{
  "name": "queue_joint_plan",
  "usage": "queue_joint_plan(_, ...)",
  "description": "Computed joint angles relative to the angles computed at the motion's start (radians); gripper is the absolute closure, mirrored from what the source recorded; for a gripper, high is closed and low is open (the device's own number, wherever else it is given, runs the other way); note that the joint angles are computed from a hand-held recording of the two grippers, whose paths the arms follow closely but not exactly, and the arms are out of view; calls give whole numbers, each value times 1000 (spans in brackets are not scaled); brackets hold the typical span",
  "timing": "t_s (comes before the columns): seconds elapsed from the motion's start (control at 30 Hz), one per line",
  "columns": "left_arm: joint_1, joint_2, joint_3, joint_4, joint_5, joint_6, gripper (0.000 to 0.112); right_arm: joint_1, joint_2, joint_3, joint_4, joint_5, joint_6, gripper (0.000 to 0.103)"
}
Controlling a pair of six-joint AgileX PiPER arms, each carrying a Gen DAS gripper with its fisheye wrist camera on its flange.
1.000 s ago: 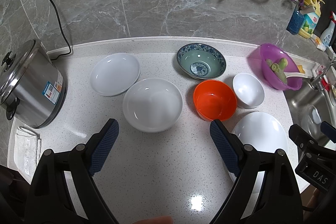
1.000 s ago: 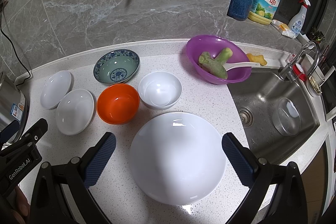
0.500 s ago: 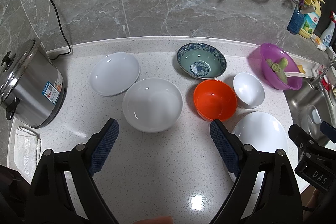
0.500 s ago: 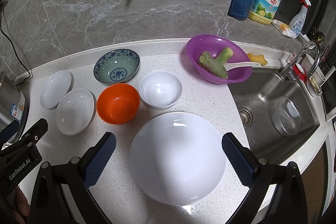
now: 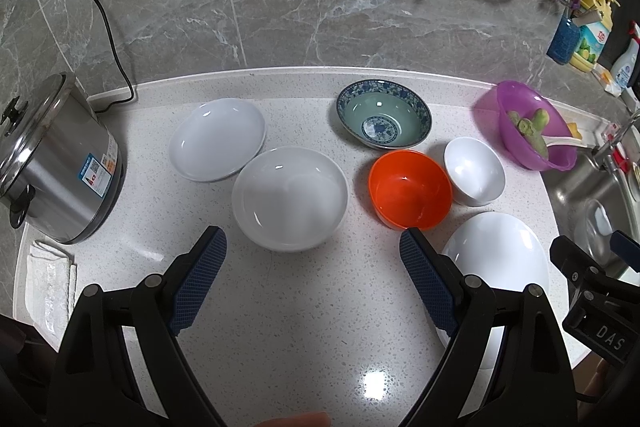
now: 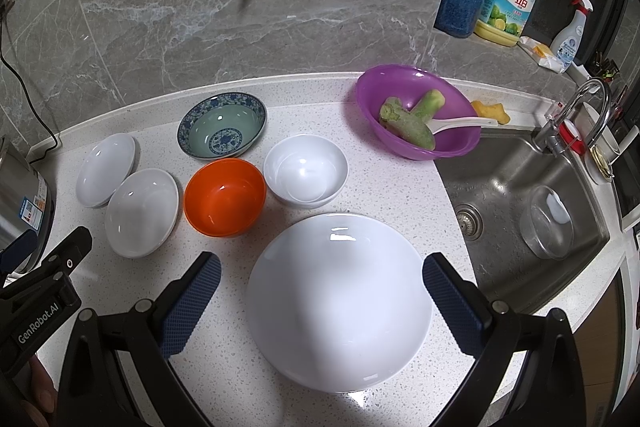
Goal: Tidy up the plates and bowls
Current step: 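Close the right tool on the large white plate rim while the left tool grips its opposite rim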
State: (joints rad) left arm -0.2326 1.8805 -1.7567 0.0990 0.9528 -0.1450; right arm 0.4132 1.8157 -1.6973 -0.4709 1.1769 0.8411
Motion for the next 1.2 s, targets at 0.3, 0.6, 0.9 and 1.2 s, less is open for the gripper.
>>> queue_joint_plan(0.3, -10, 29, 46, -60, -21, 63, 24, -37, -60, 102, 32, -109, -21, 0)
queue_joint_plan(0.6, 0, 90, 246, -261, -134, 202, 28, -465, -301, 594, 529, -534, -619, 0)
queue_joint_plan(0.9, -41, 176, 232, -420, -138, 347, 28, -825, -123, 663, 1243, -436, -1491, 21)
queue_joint_plan(1.2, -35, 333, 59, -439, -41, 301, 41, -980, 104, 549, 1400, -198, -1674, 26)
